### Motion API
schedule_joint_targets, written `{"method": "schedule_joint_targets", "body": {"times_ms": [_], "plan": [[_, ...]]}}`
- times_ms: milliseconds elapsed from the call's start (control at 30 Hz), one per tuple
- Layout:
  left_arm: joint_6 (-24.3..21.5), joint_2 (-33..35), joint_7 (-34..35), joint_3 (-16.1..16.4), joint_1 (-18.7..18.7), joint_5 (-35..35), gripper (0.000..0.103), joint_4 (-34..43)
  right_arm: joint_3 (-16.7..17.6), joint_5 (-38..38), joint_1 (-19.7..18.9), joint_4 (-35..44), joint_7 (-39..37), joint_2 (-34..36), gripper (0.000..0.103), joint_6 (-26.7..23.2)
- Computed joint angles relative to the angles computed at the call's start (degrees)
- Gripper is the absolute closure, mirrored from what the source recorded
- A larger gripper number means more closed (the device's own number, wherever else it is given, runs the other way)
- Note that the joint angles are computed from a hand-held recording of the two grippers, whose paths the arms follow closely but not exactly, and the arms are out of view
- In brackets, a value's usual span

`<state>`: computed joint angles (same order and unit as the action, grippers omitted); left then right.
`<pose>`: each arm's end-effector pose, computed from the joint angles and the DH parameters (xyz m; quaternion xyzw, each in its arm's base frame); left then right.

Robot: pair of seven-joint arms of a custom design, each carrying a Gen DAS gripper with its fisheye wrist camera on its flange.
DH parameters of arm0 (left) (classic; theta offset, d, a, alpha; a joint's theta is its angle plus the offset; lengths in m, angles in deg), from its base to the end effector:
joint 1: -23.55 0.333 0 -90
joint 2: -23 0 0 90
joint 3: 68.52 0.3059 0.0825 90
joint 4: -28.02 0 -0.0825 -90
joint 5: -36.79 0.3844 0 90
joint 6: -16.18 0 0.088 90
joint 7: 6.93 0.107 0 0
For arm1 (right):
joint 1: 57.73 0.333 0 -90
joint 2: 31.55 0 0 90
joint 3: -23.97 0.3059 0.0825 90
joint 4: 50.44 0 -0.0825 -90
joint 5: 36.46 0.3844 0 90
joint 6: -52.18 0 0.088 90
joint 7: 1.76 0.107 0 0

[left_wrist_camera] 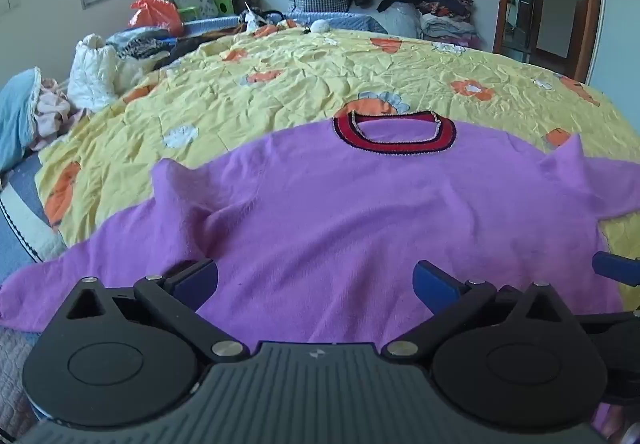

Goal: Fold small clothes

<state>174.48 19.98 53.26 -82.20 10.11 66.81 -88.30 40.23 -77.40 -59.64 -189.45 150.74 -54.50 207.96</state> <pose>0.5125 -0.2890 0.5468 -0.5153 0.7514 -0.2996 0.2830 0.4509 0.1494 0.5076 -0.5545 0.7213 -0.3244 0.2590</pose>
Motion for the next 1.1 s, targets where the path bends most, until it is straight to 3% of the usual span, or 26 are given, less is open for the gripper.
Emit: {"method": "schedule_joint_targets", "body": {"times_ms": [67,133,300,433,867,1100], "plan": [[-0.4,-0.3,-0.7,-0.2,-0.1,0.6,0.0,-0.2,1.0,-3.0,-1.4,-0.2,2.0,-0.2,0.0,1.0],[-3.1,0.6,3.1,0.0,-0.7,-4.6,0.0,1.5,0.7,-3.0,-1.2,-0.2,2.0,-0.1,0.0,0.7],[-2.8,0.8,4.9,0.2,-0.7,-7.3,0.0,1.5,0.8,-2.6,-0.4,-0.2,2.2,-0.4,0.0,-0.1],[-2.2,0.7,4.5,0.2,-0.7,-6.6,0.0,0.8,-0.4,-1.3,0.5,0.2,1.1,0.3,0.0,-0.2],[-2.2,0.6,5.8,0.1,-0.9,-7.6,0.0,0.6,0.7,-2.3,-0.3,-0.1,1.3,-0.6,0.0,-1.1],[-2.8,0.8,5.9,-0.2,-1.3,-7.4,0.0,0.7,1.7,-6.9,-0.2,1.4,5.0,-0.1,0.0,-6.7]]}}
